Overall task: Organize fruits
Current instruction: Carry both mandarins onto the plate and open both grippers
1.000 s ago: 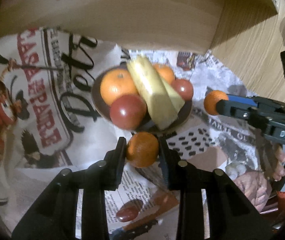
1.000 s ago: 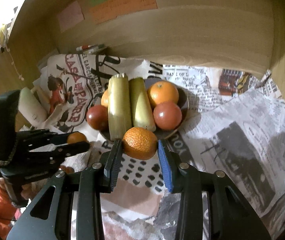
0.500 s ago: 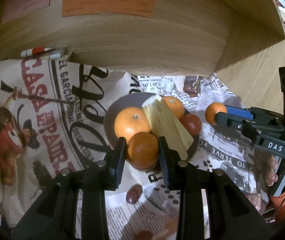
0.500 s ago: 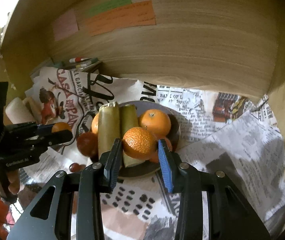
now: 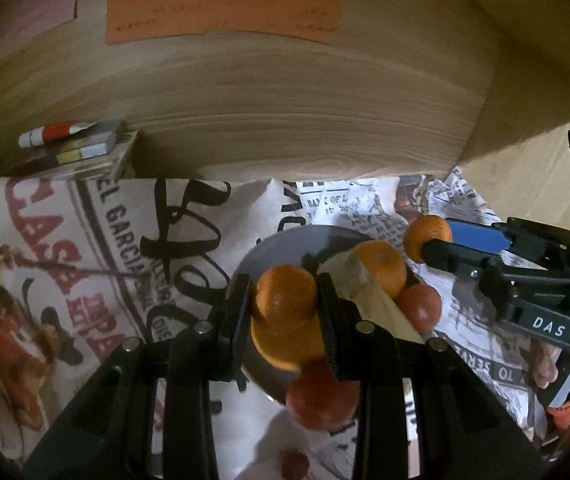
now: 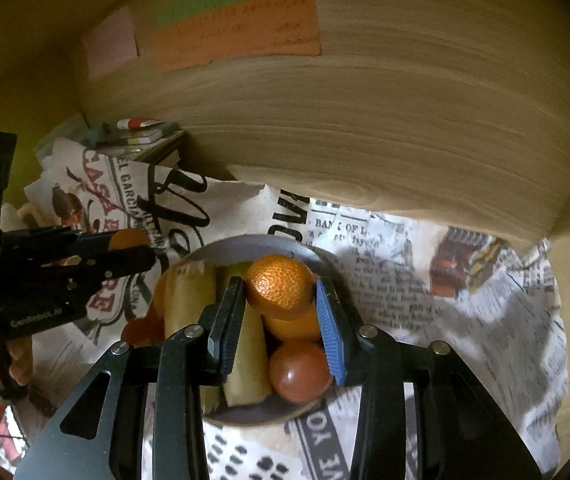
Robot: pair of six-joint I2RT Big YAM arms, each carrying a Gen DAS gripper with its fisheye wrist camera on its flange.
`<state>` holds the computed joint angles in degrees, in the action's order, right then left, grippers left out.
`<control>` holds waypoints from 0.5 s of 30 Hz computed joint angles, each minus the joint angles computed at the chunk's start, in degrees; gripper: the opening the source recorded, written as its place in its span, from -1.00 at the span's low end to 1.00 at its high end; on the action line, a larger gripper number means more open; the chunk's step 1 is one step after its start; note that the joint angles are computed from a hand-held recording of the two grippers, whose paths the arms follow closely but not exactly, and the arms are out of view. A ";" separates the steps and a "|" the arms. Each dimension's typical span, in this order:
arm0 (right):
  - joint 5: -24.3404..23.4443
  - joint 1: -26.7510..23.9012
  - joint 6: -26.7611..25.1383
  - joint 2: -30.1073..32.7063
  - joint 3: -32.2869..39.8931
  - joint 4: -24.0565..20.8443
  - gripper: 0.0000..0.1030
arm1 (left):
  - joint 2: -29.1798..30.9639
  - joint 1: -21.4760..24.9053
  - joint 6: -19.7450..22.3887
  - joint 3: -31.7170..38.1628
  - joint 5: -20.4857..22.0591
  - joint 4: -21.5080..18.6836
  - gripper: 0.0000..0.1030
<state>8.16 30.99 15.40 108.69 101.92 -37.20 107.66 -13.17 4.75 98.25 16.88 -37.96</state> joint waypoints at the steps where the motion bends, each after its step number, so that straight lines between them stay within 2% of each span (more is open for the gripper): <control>1: -0.24 -0.15 -0.20 0.81 1.13 -0.47 -0.35 | 0.46 -0.08 -0.13 0.56 -0.16 -0.10 -0.38; 8: -2.32 -1.04 0.23 6.06 7.55 -3.44 -0.35 | 4.47 -0.99 -0.28 5.02 -2.09 -1.46 -0.38; 15: -2.82 -1.70 0.69 9.24 11.35 -5.23 -0.35 | 7.55 -0.88 -1.16 8.60 -1.44 -3.73 -0.38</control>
